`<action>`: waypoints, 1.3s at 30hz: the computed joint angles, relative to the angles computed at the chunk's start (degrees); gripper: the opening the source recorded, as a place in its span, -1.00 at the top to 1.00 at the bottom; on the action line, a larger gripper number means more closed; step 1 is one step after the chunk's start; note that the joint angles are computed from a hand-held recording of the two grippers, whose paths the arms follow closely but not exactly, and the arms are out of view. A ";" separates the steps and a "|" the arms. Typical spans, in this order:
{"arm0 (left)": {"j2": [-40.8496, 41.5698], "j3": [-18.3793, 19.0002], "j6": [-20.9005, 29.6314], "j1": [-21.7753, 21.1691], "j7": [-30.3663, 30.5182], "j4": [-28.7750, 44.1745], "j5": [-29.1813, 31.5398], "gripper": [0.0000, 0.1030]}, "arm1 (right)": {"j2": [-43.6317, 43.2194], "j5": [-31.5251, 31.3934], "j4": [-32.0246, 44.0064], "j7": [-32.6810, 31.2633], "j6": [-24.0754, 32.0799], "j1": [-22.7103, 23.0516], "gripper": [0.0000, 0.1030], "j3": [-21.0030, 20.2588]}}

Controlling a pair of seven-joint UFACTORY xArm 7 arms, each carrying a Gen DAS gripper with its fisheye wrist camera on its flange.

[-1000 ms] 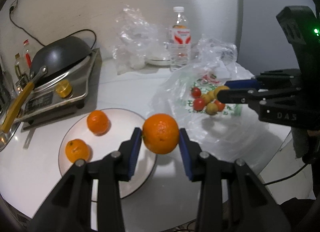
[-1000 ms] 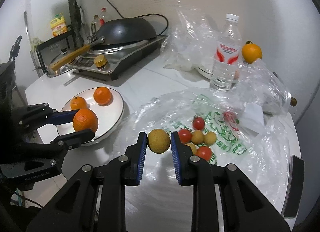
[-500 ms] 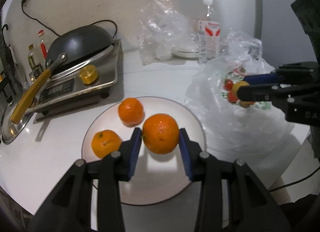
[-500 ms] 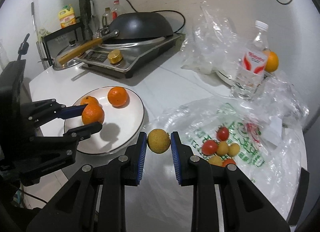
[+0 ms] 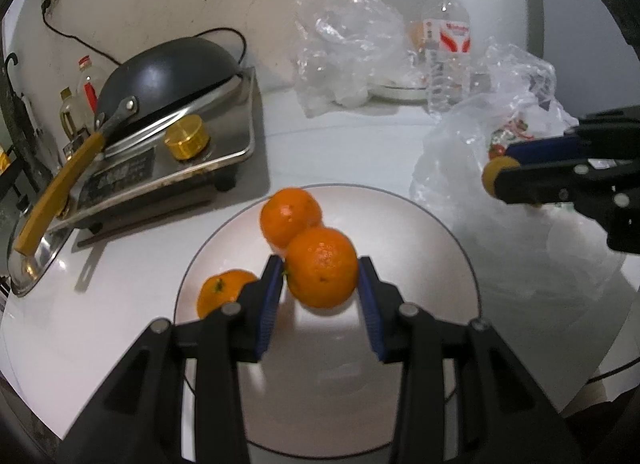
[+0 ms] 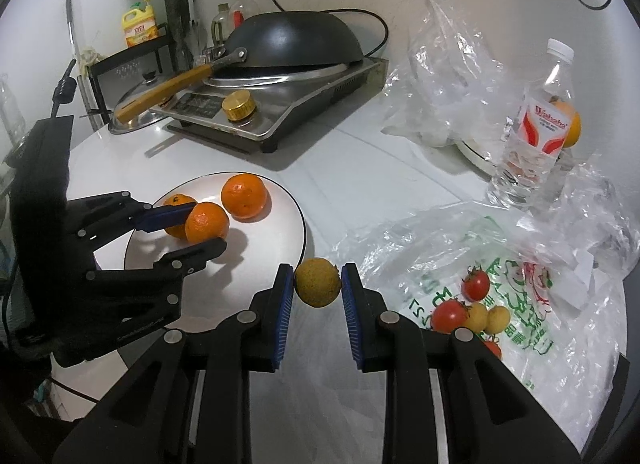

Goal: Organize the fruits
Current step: 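Lower the mandarin onto the plate and open the left tool while the right tool holds the yellow fruit above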

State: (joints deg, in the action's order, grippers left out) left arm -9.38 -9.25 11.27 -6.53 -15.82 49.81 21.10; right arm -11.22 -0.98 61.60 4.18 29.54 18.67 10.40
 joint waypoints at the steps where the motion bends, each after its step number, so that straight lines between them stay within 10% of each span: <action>1: 0.13 -0.06 0.19 0.12 -0.15 0.12 0.22 0.25 | 0.17 0.10 0.10 -0.12 -0.02 0.03 0.48 -0.05; 10: 1.78 -0.83 1.13 1.24 -7.28 1.70 9.18 0.23 | 2.54 -0.13 1.97 -0.26 0.10 0.20 0.48 0.06; 39: -5.87 5.64 -6.49 -2.28 11.88 -5.20 -17.43 0.17 | 12.83 -4.56 11.64 2.45 1.53 3.27 0.48 0.61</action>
State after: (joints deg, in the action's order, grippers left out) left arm -15.25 -3.61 4.78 -8.82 -3.93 44.62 3.67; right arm 1.60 -5.54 73.25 6.64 31.07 21.94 11.01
